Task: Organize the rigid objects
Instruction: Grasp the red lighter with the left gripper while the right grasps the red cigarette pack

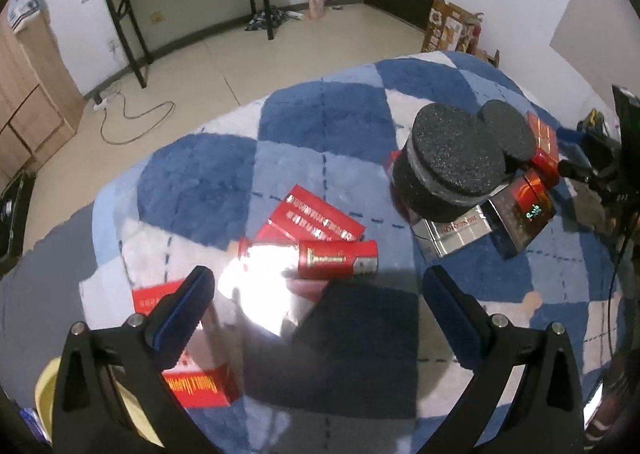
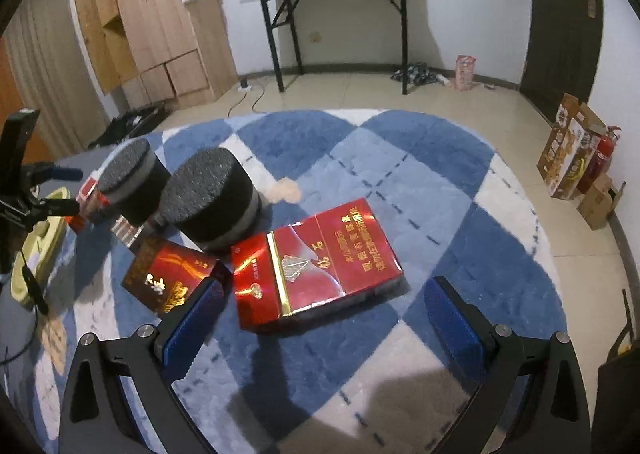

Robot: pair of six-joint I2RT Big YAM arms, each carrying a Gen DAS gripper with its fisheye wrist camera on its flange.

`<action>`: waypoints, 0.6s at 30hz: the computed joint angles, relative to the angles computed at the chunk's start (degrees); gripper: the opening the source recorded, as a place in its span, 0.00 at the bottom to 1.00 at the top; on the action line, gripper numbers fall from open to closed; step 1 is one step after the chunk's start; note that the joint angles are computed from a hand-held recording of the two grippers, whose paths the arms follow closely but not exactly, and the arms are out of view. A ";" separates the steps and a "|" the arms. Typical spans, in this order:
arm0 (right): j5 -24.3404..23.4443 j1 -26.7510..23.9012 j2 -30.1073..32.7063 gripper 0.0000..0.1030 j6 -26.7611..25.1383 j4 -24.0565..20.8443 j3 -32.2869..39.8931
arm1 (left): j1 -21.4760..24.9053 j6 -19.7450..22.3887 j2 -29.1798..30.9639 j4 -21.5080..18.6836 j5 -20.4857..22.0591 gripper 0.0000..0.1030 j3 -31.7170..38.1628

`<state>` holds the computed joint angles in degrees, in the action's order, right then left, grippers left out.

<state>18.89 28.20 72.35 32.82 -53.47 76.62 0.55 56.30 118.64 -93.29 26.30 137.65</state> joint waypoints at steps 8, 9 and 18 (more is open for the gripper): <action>-3.80 -2.78 1.43 1.00 -6.74 1.32 0.00 | -1.61 4.96 -0.20 0.06 -1.57 1.00 -0.48; -4.47 -2.81 1.89 1.00 -7.16 1.40 0.04 | -1.69 5.36 -0.41 0.33 -1.71 1.00 -0.81; -2.80 -2.93 5.09 1.00 -10.40 -2.28 2.25 | -3.09 4.45 0.75 1.91 -6.44 1.00 -1.12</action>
